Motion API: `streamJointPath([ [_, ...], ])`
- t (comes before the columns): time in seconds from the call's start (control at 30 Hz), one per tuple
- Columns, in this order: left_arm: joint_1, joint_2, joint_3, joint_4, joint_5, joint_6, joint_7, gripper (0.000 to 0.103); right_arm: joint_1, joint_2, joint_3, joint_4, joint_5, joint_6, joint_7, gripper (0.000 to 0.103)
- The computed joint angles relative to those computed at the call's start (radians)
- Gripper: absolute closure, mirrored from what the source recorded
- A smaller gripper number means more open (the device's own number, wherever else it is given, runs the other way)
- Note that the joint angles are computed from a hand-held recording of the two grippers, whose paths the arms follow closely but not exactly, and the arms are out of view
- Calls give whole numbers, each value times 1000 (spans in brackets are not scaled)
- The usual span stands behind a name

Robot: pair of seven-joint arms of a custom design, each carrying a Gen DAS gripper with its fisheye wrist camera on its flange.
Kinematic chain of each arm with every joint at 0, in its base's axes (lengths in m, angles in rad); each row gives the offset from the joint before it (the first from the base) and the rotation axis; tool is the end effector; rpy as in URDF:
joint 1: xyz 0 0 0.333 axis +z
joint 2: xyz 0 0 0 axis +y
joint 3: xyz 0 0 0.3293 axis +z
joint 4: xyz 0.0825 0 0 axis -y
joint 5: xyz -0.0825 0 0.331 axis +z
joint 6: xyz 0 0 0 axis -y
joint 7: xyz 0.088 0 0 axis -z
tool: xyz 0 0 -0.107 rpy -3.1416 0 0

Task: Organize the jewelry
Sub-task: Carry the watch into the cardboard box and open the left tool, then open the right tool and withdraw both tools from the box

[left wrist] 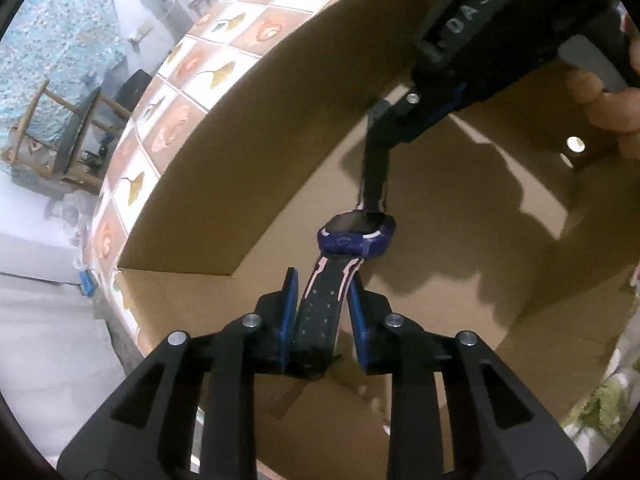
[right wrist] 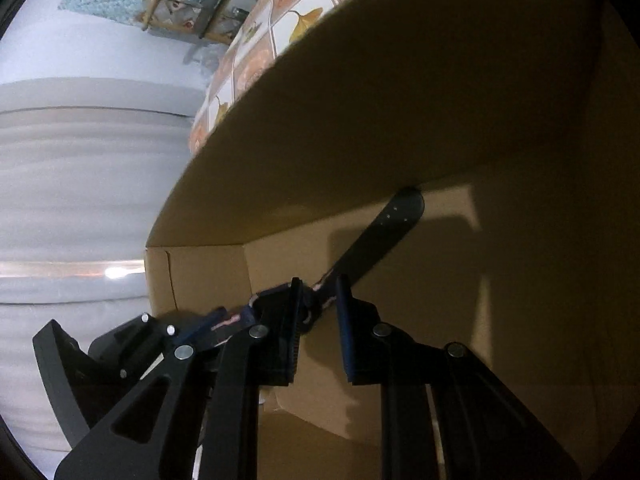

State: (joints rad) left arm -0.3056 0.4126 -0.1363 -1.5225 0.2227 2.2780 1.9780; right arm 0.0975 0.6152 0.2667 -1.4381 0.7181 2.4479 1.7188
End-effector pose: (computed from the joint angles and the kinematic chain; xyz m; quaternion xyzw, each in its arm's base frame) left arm 0.6100 -0.2648 0.4919 -0.3032 0.9346 -0.0754 0.1700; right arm 0.6786 0.2091 0.4201 -0.5324 0.7535 0.2016 0.3289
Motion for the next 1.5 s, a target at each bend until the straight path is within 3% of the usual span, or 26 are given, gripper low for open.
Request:
streamJointPath([
  [0.2,-6,0,22,-3,45,58,-72,63,8,-73,-10,-78,-8,12,-7,85],
  [0.3,10,-30,22,-44,38,136,-90,51,24,-57,-28,-38,-42,-10,16,85],
  [0.6,78,-170,1,-207,-51,328,-95,45,41,-41,-35,27,-115,-72,54,85],
  [0.67,112,-232,-16,-286,-134,396,-72,39,33,-21,-22,71,-111,-133,52,80],
  [0.73,148,-297,-36,-371,-258,449,-29,32,38,32,-7,148,-101,-213,64,67],
  [0.83,186,-401,-46,-512,-514,536,70,25,64,107,-8,260,-119,-312,103,62],
  [0.97,168,-494,-16,-670,-833,636,224,21,91,216,-11,408,-130,-389,178,58],
  [1.03,151,-520,-3,-737,-918,688,260,21,97,256,-9,459,-131,-403,207,58],
  [1.1,115,-538,27,-792,-1058,718,337,21,98,279,-6,481,-122,-386,233,58],
  [1.17,91,-548,50,-823,-1183,716,406,21,84,251,6,408,-81,-292,225,58],
  [1.27,84,-559,79,-850,-1373,666,523,21,48,174,32,239,10,-115,191,58],
  [1.33,103,-561,84,-861,-1471,622,572,21,23,146,52,172,64,-51,168,58],
  [1.4,126,-560,74,-870,-1528,611,607,21,10,112,54,115,90,-5,148,58],
  [1.5,145,-564,45,-893,-1570,658,648,21,-6,70,60,54,123,33,118,58],
])
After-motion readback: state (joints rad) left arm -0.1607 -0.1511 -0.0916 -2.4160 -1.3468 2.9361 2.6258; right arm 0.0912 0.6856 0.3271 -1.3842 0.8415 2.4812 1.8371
